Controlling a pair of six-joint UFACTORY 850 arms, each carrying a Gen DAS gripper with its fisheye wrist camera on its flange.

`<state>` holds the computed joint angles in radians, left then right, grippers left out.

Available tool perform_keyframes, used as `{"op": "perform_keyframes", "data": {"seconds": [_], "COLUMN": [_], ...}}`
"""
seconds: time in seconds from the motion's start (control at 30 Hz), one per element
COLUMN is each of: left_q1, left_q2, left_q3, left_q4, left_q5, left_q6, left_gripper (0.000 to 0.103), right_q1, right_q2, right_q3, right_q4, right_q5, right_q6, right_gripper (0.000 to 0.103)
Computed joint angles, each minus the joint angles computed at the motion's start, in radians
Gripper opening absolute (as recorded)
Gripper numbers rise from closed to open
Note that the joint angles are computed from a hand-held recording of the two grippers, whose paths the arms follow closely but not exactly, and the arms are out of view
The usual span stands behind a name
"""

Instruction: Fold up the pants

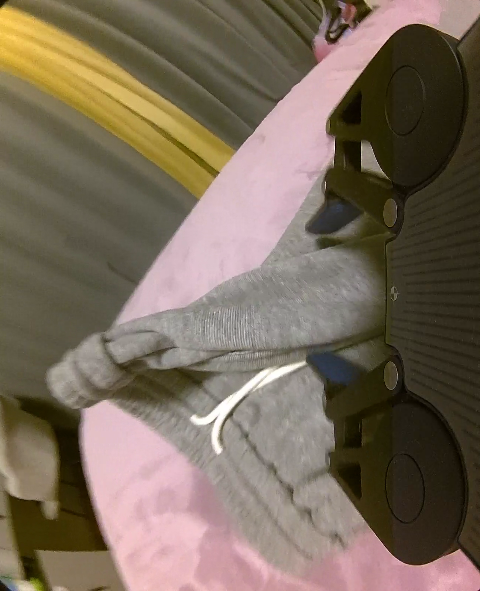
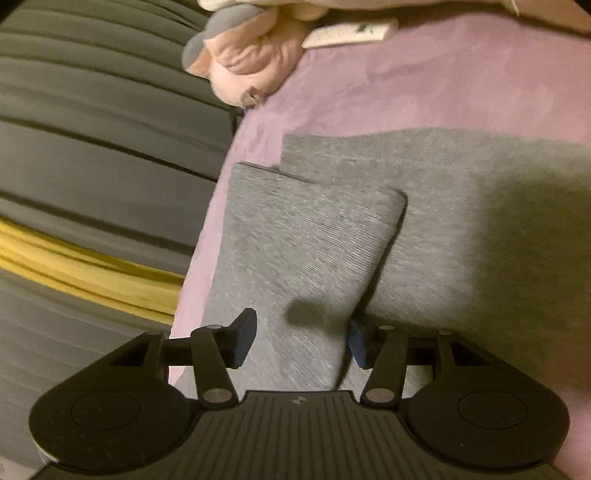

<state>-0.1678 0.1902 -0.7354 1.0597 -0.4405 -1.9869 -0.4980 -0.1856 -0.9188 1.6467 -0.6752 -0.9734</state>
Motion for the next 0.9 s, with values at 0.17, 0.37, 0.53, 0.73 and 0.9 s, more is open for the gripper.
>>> {"op": "perform_keyframes", "data": {"seconds": [0.17,0.37,0.53,0.73,0.9], "left_q1": [0.082,0.115,0.102,0.075,0.043], "left_q2": [-0.031,-0.053,0.044,0.328,0.465], "left_q3": [-0.016,-0.042,-0.031,0.085,0.232], "left_q4": [-0.171,-0.315,-0.164,0.039,-0.252], "left_q5": [0.088,0.086,0.097,0.149,0.079], "left_q6": [0.080,0.285,0.140,-0.074,0.177], "left_gripper": [0.037,0.014,0.012,0.011,0.012], "right_q1": [0.030,0.053,0.088,-0.012,-0.102], "right_q2": [0.008,-0.009,0.007,0.139,0.224], "right_q3": [0.002,-0.025,-0.082,-0.059,0.030], "right_q4": [0.031,-0.029,-0.118,0.102,0.099], "right_q5": [0.029,0.072,0.124,-0.052,-0.051], "right_q6": [-0.055,-0.002,0.047,-0.163,-0.270], "right_gripper": [0.007,0.013,0.005,0.005,0.005]}}
